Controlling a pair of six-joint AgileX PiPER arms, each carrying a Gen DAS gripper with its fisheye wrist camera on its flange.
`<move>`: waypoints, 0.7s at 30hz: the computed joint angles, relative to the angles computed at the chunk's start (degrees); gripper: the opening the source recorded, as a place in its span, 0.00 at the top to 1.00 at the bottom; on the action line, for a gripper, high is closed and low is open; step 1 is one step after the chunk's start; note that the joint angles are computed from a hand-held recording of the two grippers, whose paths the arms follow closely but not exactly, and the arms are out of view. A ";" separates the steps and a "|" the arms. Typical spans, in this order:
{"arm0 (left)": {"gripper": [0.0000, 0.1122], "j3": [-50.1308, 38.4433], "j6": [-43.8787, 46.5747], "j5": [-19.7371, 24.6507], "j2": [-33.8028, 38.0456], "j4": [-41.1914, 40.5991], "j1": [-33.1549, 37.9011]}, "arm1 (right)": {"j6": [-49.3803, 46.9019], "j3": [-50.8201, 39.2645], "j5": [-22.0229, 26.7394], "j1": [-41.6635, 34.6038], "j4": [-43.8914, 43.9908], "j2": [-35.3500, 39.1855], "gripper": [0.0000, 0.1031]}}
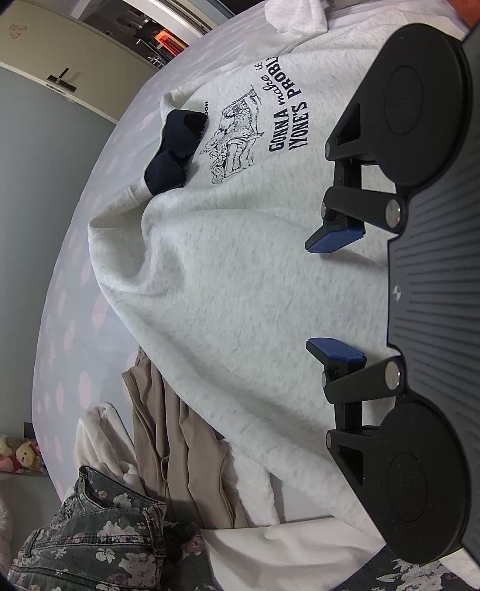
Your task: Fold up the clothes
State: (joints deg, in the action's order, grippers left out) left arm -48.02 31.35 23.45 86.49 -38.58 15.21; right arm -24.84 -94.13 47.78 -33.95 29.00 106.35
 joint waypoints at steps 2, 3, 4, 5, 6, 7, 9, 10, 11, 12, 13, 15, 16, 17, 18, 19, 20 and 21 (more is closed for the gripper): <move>0.57 0.14 0.93 0.01 -0.19 -0.67 0.09 | 1.42 -4.03 2.02 -0.40 -0.76 -1.29 0.95; 0.57 0.18 0.95 0.08 -0.22 -0.62 0.12 | 1.96 -6.67 3.55 -0.82 -1.14 -1.55 0.95; 0.57 0.20 0.85 0.16 -0.24 -0.55 0.17 | 2.47 -9.58 5.20 -1.26 -1.46 -1.62 0.95; 0.57 0.22 0.86 0.23 -0.29 -0.64 0.26 | 3.02 -12.41 6.46 -1.60 -2.64 -1.61 0.95; 0.57 0.27 0.83 0.21 -0.41 -0.78 0.35 | 3.08 -14.93 7.12 -2.04 -3.69 -1.46 0.95; 0.57 0.37 1.15 0.20 -0.58 -1.23 0.48 | 3.29 -17.62 7.84 -2.52 -4.85 -1.01 0.95; 0.57 0.56 1.98 0.27 -0.89 -2.15 0.74 | 4.72 -23.15 9.63 -3.80 -7.08 0.76 0.95; 0.57 0.65 2.34 0.36 -1.01 -2.46 0.83 | 5.64 -25.29 10.14 -4.48 -8.09 1.67 0.95; 0.57 0.72 2.48 0.42 -1.08 -2.47 0.86 | 6.54 -26.91 10.30 -5.02 -9.34 2.51 0.95; 0.57 0.83 2.65 0.49 -1.14 -2.49 0.95 | 7.46 -27.90 10.14 -5.46 -10.77 3.21 0.95; 0.57 0.91 2.55 0.49 -1.18 -2.43 1.07 | 8.39 -28.84 9.95 -5.87 -12.24 3.91 0.95; 0.57 0.96 2.12 0.48 -1.23 -2.38 1.35 | 10.43 -28.61 8.17 -6.86 -15.47 4.61 0.95; 0.57 0.95 2.02 0.48 -1.22 -2.59 1.56 | 11.82 -28.86 7.90 -7.61 -16.82 5.25 0.95; 0.57 0.82 1.83 0.46 -1.04 -2.60 1.60 | 12.95 -28.93 7.76 -8.51 -17.68 6.03 0.95; 0.57 0.63 1.50 0.44 -0.81 -2.46 1.57 | 14.09 -29.19 7.74 -9.40 -18.53 6.95 0.95; 0.57 0.44 1.18 0.42 -0.58 -2.33 1.55 | 14.84 -28.90 7.58 -10.08 -19.32 7.64 0.95; 0.57 0.18 0.61 0.39 -0.27 -1.64 1.30 | 14.96 -28.67 7.83 -10.76 -19.17 8.51 0.95; 0.57 -0.10 -0.01 0.38 0.07 -0.80 1.01 | 15.03 -28.59 8.21 -11.43 -18.91 9.47 0.95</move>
